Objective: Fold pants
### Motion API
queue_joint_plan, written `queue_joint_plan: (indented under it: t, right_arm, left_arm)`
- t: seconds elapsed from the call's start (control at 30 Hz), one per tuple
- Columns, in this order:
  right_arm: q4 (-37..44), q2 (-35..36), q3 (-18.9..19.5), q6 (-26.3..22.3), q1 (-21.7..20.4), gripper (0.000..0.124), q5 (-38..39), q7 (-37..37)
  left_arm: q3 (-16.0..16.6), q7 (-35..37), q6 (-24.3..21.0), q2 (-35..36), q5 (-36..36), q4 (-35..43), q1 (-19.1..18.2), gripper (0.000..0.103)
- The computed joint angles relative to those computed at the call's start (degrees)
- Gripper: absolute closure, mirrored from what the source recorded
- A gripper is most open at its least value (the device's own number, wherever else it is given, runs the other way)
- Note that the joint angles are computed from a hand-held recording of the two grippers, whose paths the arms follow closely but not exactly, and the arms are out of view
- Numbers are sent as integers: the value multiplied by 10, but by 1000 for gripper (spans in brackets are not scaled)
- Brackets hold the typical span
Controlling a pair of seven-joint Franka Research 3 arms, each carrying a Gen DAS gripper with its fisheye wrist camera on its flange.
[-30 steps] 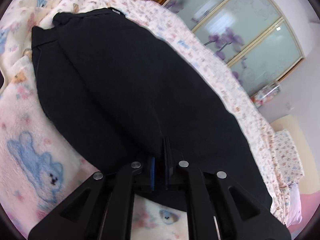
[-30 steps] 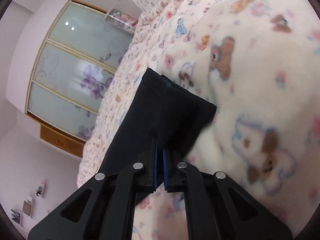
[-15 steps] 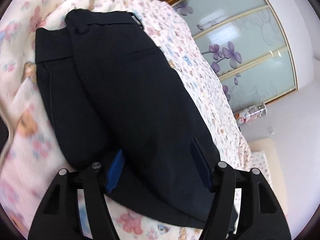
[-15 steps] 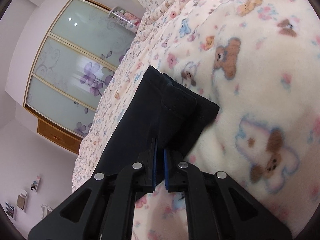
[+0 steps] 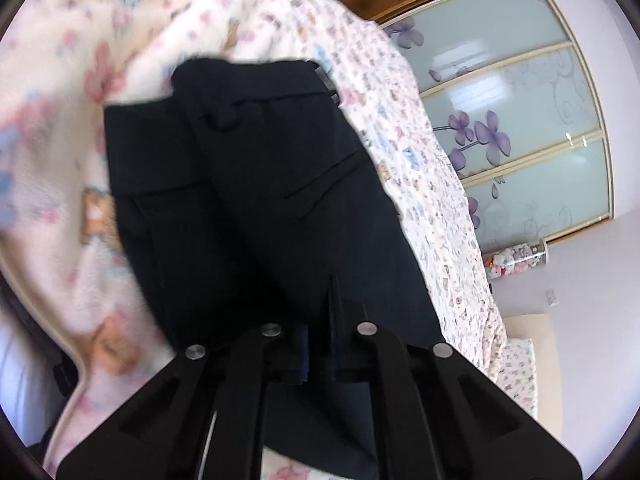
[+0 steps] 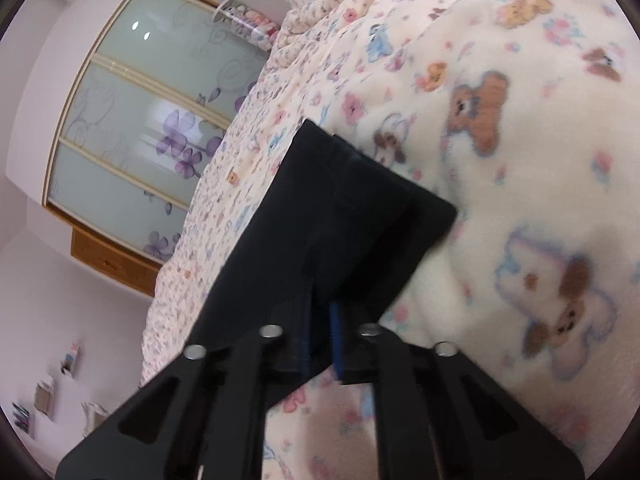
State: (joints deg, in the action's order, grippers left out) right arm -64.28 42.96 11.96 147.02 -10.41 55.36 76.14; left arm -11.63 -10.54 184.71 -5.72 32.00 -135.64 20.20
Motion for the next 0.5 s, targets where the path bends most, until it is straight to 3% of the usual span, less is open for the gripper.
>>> queue_joint_plan:
  t: [0.1,0.17,0.23,0.33,0.43,0.47,0.5]
  right_arm:
    - [-28,-21,25,20,-20,119,49,-48]
    - [-47,-34,30,27,-27,119,78,-73]
    - [-64,-41,15,29,-20,119,79,-66]
    - [-53,-27,-23,20,8,119,19,-12]
    - [-52,-36,-46,12,27,114,-41,23]
    - [-46,-37,-47,-5,25,103,-54,34]
    - [-47,-42,-45,-16,21,88,-60,37]
  left_arm:
    - [-77,-49,9,-42,65,-20,88,97]
    - [-147,-71,12,-84,83,-43,156,97]
    - [-186,-70,-7,-109,81,-59,187,97]
    - [-164,-47,-58,-71,71,-48,150,94]
    - [-187,-115,-75,-67,135,-32,175,89]
    - [-182,-116,-88,-76,143,-33,166,79]
    - [-189,-125,-115,-89,164,-27,164,63]
